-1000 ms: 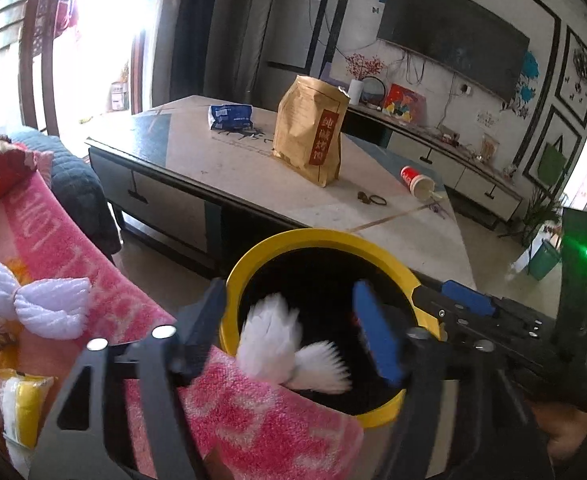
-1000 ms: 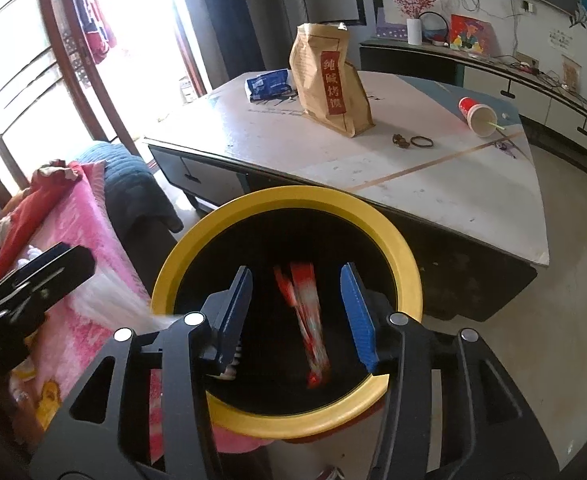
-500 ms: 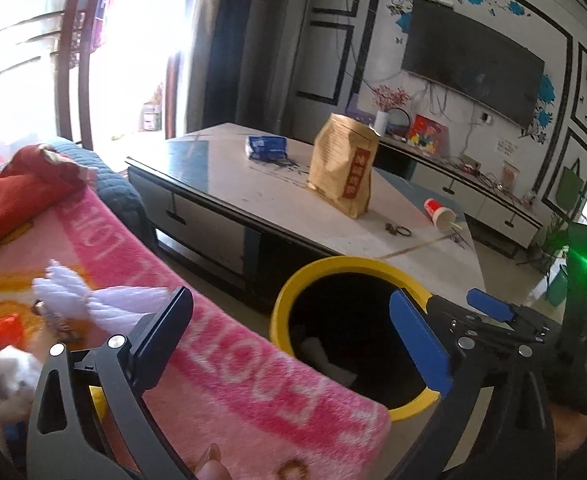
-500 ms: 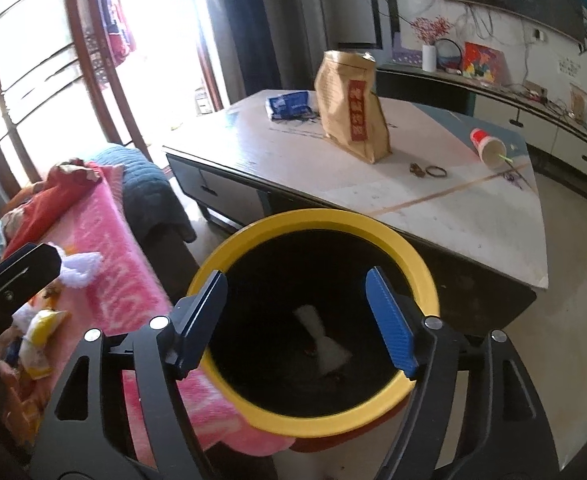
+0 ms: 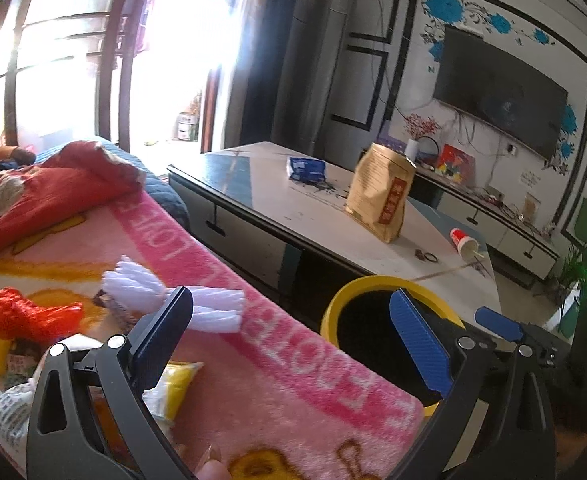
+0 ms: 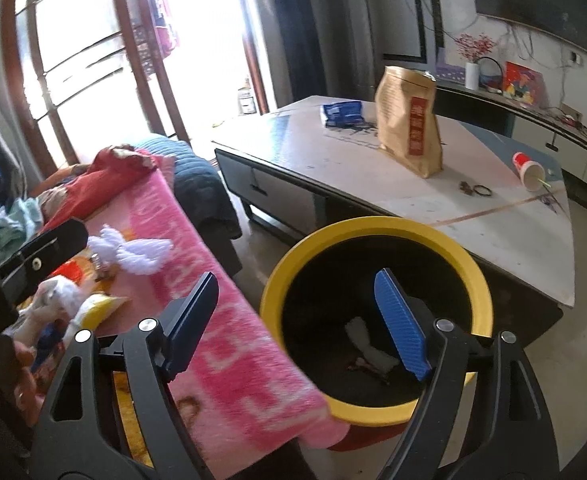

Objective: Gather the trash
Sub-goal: 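Move both tools back over the trash on the blanket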

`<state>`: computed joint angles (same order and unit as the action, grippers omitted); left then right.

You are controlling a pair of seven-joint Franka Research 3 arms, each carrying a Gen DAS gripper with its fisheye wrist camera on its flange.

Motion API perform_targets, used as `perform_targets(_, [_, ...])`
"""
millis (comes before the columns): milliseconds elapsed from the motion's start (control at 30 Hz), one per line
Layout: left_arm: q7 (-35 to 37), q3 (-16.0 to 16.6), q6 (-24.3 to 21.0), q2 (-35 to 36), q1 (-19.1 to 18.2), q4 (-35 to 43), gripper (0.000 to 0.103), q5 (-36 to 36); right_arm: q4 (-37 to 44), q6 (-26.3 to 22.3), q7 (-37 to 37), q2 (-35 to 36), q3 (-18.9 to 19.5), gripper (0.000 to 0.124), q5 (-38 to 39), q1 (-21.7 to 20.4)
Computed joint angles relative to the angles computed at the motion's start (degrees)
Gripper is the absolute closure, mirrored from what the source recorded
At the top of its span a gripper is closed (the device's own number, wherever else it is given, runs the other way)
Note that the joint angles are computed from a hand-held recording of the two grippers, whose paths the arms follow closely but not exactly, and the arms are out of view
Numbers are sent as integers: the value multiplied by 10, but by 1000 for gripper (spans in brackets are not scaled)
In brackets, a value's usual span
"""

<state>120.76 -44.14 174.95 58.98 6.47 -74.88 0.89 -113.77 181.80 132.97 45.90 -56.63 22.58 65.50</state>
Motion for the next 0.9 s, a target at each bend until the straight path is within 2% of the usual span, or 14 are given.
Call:
perform_targets(200, [-17, 2, 17, -4, 21, -11, 7, 0, 24, 3, -5, 9, 8, 52, -8, 1])
perform_targets(333, [-40, 10, 28, -8, 32, -15, 7, 8, 47, 7, -21, 9, 32, 51, -17, -13])
perform_targets(900, [-164, 70, 65, -33, 73, -26, 7, 65, 194, -9, -85, 15, 188, 51, -87, -138])
